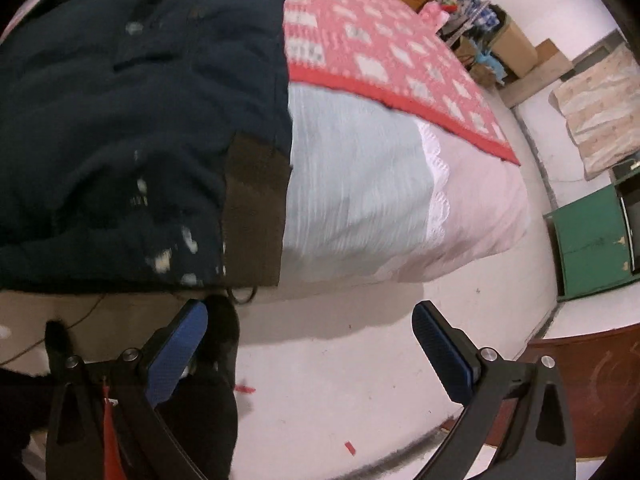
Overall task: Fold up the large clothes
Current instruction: 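Move both tools down to the jacket hem at the bed edge, then grasp the ribbed jacket hem with the right tool while the left tool grasps the hem too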
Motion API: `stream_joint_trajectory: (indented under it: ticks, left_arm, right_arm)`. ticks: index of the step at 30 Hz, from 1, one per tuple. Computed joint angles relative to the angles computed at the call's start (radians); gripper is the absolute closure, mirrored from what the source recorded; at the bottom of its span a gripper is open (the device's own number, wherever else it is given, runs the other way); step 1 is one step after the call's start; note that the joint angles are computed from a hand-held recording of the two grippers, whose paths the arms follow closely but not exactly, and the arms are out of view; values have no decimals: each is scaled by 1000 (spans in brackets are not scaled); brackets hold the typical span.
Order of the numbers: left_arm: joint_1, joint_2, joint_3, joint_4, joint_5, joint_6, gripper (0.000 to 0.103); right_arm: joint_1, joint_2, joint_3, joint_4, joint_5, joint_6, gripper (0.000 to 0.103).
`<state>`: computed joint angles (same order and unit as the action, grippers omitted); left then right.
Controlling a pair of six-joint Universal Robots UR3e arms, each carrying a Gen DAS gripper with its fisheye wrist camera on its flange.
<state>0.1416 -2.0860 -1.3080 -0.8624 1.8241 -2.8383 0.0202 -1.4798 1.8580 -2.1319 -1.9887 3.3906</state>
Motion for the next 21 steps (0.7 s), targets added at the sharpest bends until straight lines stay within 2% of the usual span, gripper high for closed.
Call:
stream_joint_trajectory:
  ticks: [8,16,18,21]
  left_arm:
    - [27,74,-103,36,-10,30,1]
    - [26,160,-273,81,-33,133,1]
    - [26,154,-274,73,-37,135,1]
    - [13,112,-269,139,-30,142,1]
  right_arm:
    - [25,44,-96,-55,-83,59,0]
    - [30,89,-176,-5,-82,57,0]
    - [29,97,-183,-7,-85,48,0]
    - [13,106,-176,-22,-79,34,0]
